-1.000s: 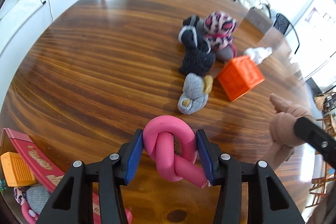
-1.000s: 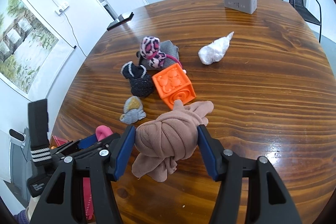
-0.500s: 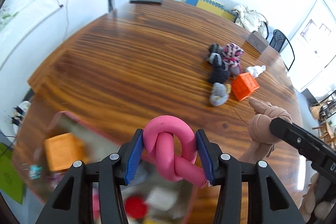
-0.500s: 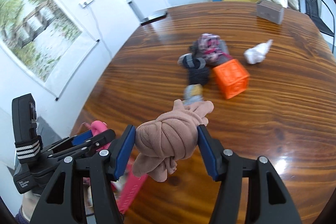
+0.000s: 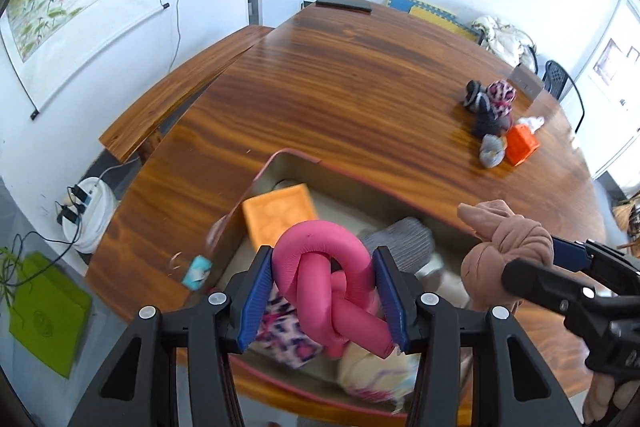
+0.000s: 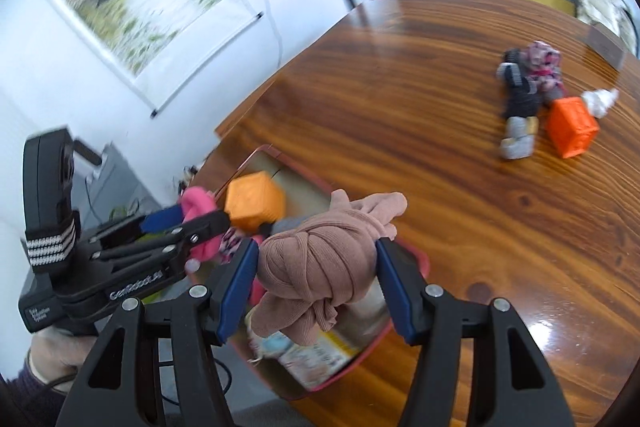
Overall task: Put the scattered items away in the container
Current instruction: 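Carry the scarf and pink knot into the red box and release both, then move both tools back over the table toward the remaining items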
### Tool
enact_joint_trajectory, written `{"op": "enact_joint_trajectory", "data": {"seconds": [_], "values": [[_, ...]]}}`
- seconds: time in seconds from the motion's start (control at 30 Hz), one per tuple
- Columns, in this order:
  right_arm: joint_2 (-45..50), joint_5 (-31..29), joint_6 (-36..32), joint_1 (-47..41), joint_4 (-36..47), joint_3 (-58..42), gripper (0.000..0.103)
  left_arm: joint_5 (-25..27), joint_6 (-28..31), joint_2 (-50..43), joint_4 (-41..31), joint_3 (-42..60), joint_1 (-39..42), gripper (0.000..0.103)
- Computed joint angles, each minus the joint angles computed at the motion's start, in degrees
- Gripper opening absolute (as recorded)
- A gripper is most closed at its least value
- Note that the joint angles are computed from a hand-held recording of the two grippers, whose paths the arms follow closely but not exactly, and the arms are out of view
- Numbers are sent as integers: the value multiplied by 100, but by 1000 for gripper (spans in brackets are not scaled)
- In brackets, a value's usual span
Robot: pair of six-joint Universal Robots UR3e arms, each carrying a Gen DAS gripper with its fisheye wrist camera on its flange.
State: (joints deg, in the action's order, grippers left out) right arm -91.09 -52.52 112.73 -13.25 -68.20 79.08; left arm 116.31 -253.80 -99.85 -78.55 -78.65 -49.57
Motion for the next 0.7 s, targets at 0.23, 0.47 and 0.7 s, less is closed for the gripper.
{"op": "enact_joint_trajectory", "data": {"seconds": [0.23,0.47,0.7], "values": [[-518,-321,623,435,-900,981,71,-98,-105,566,689,-1056,-1,82],[-864,-113,884,201,-1173,1194,72,-21,80,787,874,-1245,28,82],[-846,-89,1050,-59,-1313,1122,72,-84,597,511,1132,-796,151,82]]}}
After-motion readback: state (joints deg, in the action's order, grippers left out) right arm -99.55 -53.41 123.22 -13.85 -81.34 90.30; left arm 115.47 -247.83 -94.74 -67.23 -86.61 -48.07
